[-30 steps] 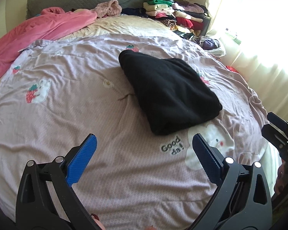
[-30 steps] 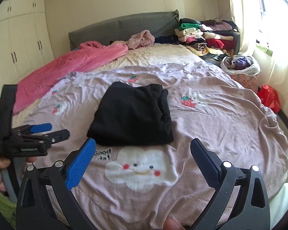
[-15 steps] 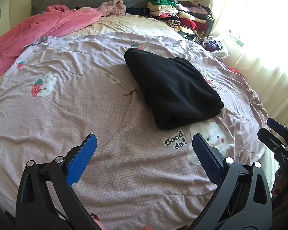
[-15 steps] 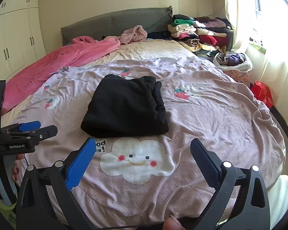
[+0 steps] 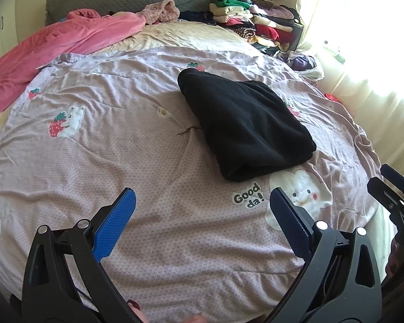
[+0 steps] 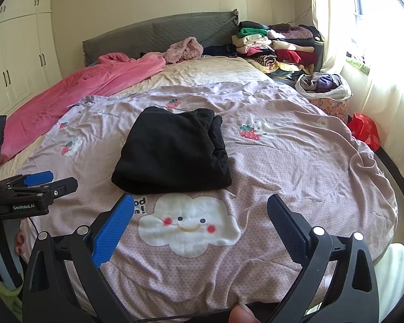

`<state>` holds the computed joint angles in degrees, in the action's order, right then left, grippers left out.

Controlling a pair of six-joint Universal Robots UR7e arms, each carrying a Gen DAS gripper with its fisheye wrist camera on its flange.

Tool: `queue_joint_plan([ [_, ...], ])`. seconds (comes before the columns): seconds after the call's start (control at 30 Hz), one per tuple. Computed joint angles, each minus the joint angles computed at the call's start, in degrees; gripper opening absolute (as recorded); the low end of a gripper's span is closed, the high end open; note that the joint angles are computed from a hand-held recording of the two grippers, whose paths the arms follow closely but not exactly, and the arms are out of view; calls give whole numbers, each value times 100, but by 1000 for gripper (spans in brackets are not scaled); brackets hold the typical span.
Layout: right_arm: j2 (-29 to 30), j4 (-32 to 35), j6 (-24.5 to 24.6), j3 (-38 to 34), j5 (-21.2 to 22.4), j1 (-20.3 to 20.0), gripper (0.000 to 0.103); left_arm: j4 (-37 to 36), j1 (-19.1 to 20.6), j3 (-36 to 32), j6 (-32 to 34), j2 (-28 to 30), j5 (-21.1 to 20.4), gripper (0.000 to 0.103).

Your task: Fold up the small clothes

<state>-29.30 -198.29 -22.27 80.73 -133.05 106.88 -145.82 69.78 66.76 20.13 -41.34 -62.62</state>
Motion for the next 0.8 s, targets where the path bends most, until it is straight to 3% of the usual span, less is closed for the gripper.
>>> queue_joint_plan([
  [0.8, -22, -77, -20, 36, -134, 28, 98, -16, -6, 74, 7, -70, 97, 93],
])
